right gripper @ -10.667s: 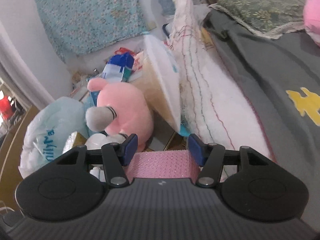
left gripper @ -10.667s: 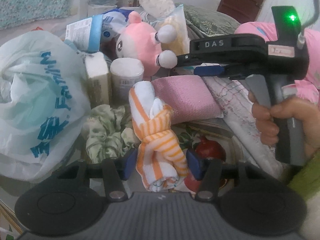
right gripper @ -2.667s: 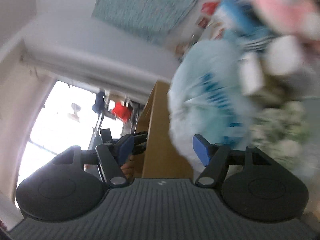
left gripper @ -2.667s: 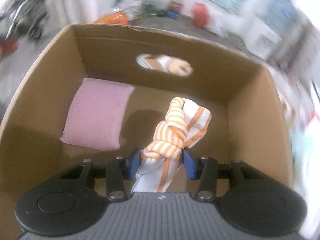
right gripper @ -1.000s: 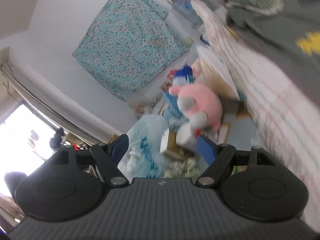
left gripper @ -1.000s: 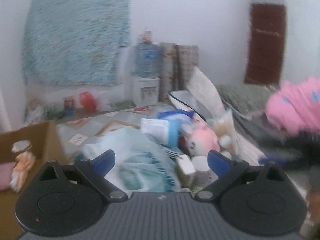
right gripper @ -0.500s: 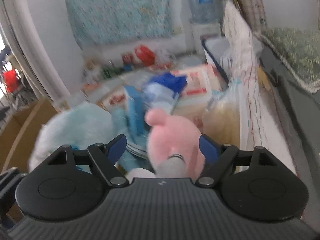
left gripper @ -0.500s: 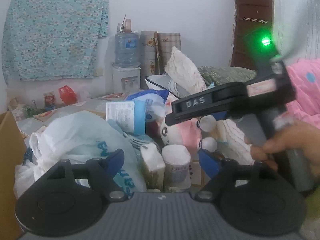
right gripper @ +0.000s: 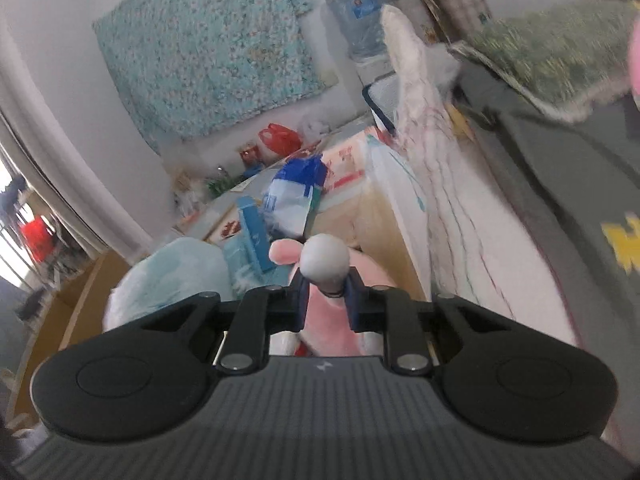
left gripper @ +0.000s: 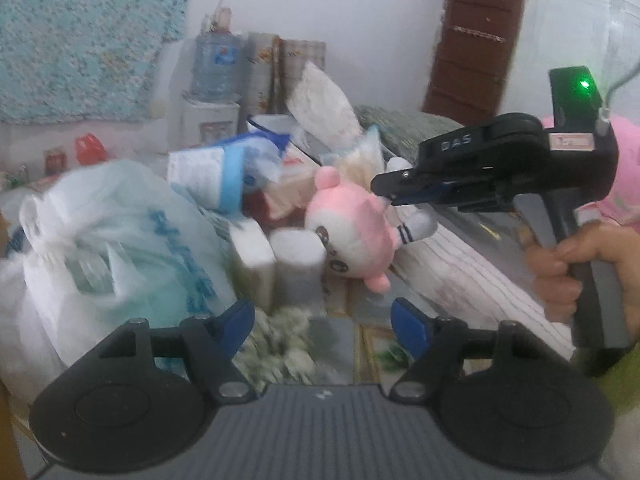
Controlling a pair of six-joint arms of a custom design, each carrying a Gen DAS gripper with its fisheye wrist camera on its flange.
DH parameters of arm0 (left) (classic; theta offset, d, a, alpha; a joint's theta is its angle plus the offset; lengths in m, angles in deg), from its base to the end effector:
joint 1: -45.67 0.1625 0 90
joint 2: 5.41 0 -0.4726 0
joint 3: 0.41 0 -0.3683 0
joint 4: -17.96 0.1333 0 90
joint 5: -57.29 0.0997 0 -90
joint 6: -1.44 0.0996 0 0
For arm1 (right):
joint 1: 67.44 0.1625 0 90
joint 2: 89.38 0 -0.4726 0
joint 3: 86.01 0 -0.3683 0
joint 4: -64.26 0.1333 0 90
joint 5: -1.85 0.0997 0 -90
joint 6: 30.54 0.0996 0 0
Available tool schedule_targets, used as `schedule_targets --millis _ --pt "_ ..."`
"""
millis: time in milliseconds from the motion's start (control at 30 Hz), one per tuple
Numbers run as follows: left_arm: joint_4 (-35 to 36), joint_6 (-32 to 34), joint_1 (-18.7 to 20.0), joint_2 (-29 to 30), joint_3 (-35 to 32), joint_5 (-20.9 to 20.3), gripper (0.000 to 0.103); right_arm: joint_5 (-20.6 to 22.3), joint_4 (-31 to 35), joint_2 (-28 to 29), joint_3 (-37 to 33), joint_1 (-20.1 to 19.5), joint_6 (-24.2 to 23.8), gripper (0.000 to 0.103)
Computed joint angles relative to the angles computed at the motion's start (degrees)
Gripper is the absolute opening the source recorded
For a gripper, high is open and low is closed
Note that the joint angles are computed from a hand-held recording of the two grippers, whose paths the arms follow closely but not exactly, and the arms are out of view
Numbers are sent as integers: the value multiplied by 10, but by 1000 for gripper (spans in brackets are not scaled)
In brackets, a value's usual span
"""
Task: Organize soft objects
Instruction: 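Grasp the pink-and-white plush doll with the right tool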
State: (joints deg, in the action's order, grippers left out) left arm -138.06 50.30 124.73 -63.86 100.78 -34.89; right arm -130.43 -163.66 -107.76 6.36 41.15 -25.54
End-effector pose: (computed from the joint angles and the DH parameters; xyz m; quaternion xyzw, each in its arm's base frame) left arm 0.0040 -0.6615 0.2633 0.4915 0.8470 -0.1968 0.0479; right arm 0.2733 -0.6045 0.0147 -0.0960 -0.8083 0.5459 0.1986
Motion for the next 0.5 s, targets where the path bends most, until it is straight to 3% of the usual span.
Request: schedule_targets --millis 233,300,367,433,500 --pt "1 3 0 -6 23 15 75 8 -35 -5 65 9 53 19" --pt "2 -3 1 -5 26 20 66 22 -37 -7 75 9 63 19" --pt "2 -7 0 -3 28 29 62 6 -34 -3 65 17 42 20" --pt "-3 -11 0 -2 31 35 60 -29 -29 4 41 31 -10 29" --pt "-2 -12 1 -3 31 35 59 -46 -28 9 22 38 -45 57"
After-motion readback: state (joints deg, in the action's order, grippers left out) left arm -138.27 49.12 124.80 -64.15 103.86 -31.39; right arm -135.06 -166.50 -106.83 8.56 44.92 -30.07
